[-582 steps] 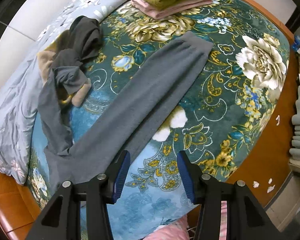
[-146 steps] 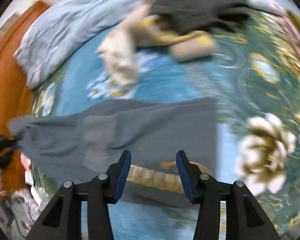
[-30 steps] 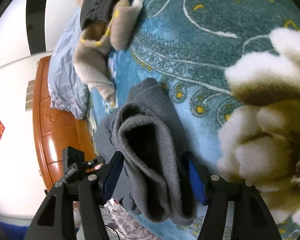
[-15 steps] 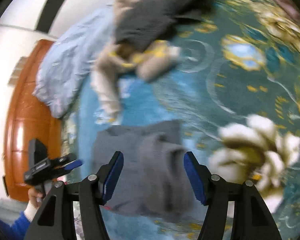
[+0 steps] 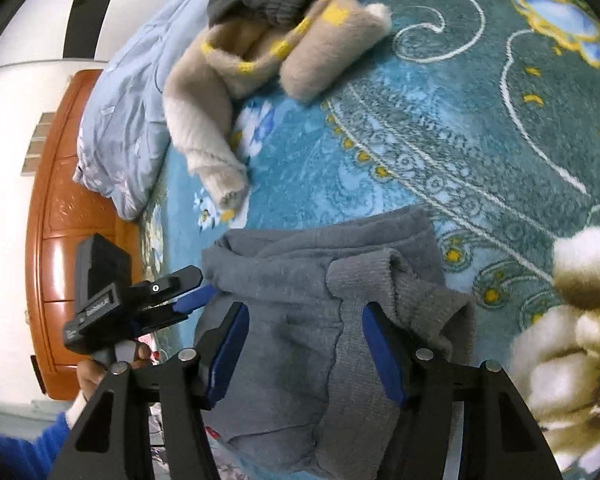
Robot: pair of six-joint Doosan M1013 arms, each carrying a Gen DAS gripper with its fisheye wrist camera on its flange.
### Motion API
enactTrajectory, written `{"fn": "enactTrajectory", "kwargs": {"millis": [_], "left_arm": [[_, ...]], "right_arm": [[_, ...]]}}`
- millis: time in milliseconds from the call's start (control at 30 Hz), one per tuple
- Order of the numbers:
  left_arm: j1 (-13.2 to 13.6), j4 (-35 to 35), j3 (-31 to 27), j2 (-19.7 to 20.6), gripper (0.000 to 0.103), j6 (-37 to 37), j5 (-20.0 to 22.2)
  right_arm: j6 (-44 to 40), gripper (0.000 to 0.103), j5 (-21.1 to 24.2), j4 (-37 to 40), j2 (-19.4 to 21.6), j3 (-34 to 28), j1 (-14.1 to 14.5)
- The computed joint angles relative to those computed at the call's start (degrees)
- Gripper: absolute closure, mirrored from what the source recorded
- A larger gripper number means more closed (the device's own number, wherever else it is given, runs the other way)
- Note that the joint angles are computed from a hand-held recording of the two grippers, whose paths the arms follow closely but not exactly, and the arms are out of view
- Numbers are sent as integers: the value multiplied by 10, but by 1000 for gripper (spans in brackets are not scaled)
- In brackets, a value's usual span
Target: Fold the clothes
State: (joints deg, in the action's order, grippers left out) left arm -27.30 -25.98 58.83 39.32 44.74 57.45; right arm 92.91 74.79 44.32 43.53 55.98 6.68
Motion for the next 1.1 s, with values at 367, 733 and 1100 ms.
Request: {"fn": "enactTrajectory", "kwargs": {"millis": [367, 733, 1100], "left_arm": [[-53, 95, 39, -58, 31, -22, 65], [-58, 103, 28, -28, 31, -29, 153], [-23, 72, 84, -71, 31, -44, 69]], "right_arm": [[-60, 39, 2, -44, -75, 84, 18], [-48, 39, -19, -59, -69, 108, 21], [-2, 38, -56, -89, -72, 95, -10]]}}
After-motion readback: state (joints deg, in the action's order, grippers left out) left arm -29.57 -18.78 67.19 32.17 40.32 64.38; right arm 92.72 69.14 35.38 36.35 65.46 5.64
